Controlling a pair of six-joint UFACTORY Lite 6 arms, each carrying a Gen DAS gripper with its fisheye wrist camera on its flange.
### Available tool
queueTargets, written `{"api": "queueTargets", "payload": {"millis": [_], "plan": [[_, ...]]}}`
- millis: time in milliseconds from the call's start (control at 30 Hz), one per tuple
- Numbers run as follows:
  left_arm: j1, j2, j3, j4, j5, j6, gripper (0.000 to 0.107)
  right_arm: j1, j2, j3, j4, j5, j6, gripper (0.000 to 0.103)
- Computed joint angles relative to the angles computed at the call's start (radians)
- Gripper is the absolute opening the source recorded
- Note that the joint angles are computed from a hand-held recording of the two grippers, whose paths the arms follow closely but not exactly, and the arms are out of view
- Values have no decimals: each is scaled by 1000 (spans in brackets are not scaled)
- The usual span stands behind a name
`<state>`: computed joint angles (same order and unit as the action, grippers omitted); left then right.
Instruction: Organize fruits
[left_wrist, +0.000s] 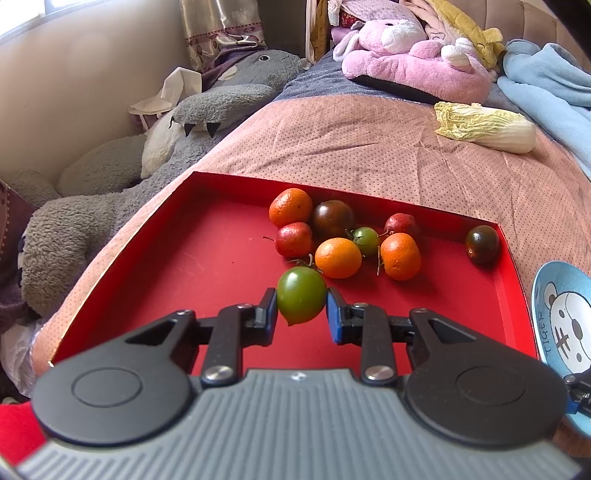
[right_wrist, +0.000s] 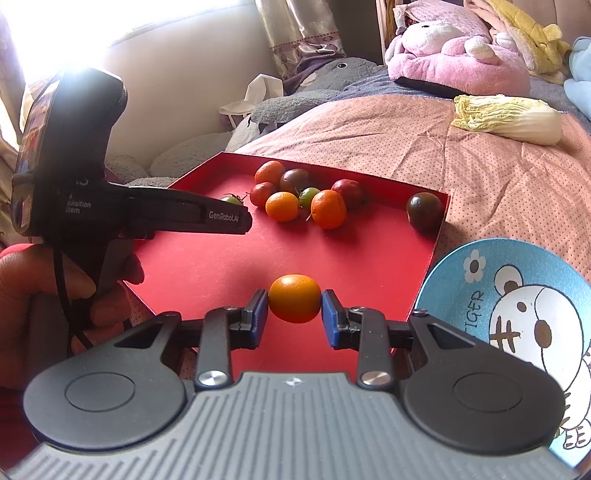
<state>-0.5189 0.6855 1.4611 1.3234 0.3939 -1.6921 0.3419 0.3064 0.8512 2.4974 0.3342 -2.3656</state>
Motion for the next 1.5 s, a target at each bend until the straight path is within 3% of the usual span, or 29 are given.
{"api": "queueTargets", "payload": {"millis": [833,1500], "plan": [[-11,-26,-36,78,-20,-53,31,-32,-62,-49,5,13,-5,37],[-36,-38,-66,174,-60,-106,31,-167,-171,-145,-34,33,7,37]]}}
